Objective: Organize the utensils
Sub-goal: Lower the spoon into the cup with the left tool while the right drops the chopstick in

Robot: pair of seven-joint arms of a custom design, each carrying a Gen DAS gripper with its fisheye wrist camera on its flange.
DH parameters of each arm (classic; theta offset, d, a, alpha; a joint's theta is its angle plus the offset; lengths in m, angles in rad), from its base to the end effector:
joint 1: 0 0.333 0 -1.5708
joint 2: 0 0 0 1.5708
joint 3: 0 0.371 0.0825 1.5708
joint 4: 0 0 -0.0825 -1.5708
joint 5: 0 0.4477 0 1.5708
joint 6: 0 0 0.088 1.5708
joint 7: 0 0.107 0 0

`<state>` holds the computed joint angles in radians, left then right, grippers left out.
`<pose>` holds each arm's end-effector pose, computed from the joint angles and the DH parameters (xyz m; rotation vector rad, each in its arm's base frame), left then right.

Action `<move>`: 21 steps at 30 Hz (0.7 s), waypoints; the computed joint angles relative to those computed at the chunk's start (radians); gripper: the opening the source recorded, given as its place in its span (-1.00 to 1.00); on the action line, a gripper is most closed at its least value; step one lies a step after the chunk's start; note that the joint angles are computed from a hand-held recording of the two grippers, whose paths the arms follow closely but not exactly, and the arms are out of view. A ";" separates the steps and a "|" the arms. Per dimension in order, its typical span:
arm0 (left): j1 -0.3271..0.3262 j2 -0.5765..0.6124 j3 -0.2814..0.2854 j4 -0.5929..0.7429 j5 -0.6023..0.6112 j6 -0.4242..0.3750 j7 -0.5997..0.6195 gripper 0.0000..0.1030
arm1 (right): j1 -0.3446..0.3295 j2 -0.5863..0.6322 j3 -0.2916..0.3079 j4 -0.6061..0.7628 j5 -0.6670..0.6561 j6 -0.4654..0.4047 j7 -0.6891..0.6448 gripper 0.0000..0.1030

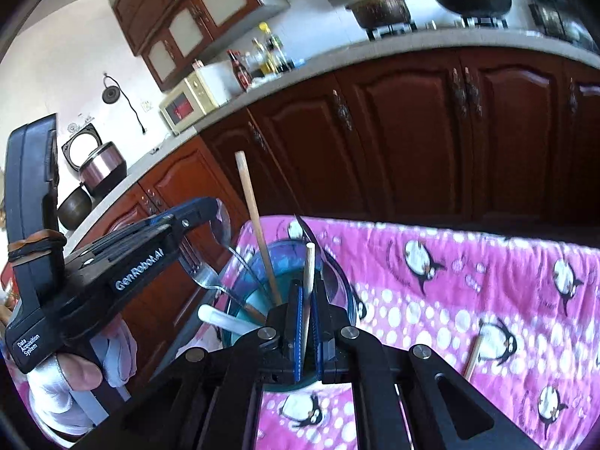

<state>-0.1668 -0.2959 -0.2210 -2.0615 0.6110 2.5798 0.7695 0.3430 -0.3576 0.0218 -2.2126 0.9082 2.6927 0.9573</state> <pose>0.5138 -0.2396 0.6884 -1.6386 1.6264 -0.8022 0.5086 0.1683 0.6449 -1.7118 1.2417 -0.2095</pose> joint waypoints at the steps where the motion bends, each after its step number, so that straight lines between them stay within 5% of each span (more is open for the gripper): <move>1: -0.002 -0.002 0.002 -0.001 -0.007 0.001 0.000 -0.90 | -0.002 0.005 -0.004 0.009 -0.002 -0.014 0.007 -0.91; 9: -0.017 -0.022 0.016 -0.011 -0.069 0.004 0.021 -0.77 | -0.024 -0.028 -0.018 -0.021 -0.001 -0.038 0.023 -0.65; 15: -0.026 -0.060 0.020 -0.031 -0.097 0.030 0.029 -0.28 | -0.034 -0.060 -0.027 -0.046 -0.002 -0.056 0.029 -0.61; 21: -0.043 -0.104 0.013 -0.052 -0.113 0.017 0.041 -0.25 | -0.044 -0.118 -0.022 -0.084 -0.024 -0.041 0.018 -0.47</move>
<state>-0.2095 -0.3999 -0.2081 -2.1133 0.4983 2.5969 0.8105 0.2986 -0.4761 -0.0002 -2.2967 0.8845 2.6519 0.9754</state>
